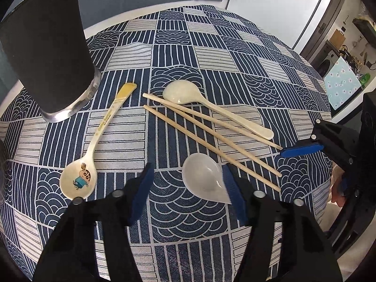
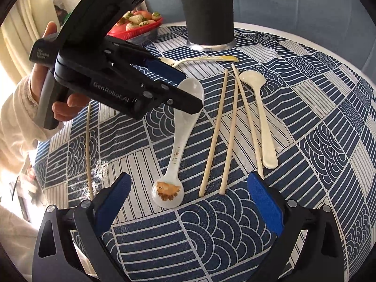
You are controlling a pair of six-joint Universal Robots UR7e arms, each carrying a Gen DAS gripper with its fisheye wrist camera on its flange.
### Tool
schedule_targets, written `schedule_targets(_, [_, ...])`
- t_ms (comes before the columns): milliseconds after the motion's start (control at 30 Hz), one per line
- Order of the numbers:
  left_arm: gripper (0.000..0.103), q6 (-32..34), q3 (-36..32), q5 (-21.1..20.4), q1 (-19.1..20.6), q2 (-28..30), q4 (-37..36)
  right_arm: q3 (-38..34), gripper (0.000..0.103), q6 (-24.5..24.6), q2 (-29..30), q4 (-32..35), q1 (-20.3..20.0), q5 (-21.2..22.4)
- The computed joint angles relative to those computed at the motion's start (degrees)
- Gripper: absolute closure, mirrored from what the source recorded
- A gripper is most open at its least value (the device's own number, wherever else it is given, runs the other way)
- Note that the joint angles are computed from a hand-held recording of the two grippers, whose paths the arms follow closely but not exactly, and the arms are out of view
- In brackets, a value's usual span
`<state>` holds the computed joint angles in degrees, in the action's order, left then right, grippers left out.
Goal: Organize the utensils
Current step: 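Grasp the white ceramic spoon by its handle with the right gripper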
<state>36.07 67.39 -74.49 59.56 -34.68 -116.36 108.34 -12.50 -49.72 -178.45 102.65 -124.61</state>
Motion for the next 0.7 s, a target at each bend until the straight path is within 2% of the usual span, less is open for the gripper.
schedule_targets(67, [0.086,-1.27,-1.20,-0.31,0.02,0.62,2.50,-0.01,0.009,-0.46,0.04,-0.20,-0.18,0.73])
schedule_targets(100, [0.089,-2.18,-1.32,-1.05,0.11,0.61,2.56,-0.07,0.009,-0.59,0.18,-0.60,-0.19,0.64])
schedule_targets(300, [0.090,-4.15,1.34,-1.17,0.19,-1.12,-0.62,0.25,0.009,-2.93,0.08,-2.90,-0.37,1.71])
schedule_targets(467, [0.092,-6.93,4.22,-1.23,0.39,-3.36,-3.72,-1.31,0.010,-4.83,0.68,-0.84,-0.44,3.85])
schedule_targets(533, [0.092,-7.58,5.44,-1.23,0.43,-4.28,-5.08,-2.28,0.017,-5.59,1.19,0.58,-0.32,4.02])
schedule_targets(567, [0.093,-7.98,5.67,-1.66,0.54,-4.61,-5.11,-2.89,0.027,-5.72,1.50,1.57,-0.21,3.68])
schedule_targets(667, [0.093,-8.09,8.03,-0.86,0.32,-6.09,-8.30,-3.66,0.031,-6.67,2.15,2.35,0.08,3.59])
schedule_targets(700, [0.094,-7.90,8.28,-0.99,0.32,-6.40,-8.13,-3.88,0.041,-7.81,2.39,2.31,0.30,3.44])
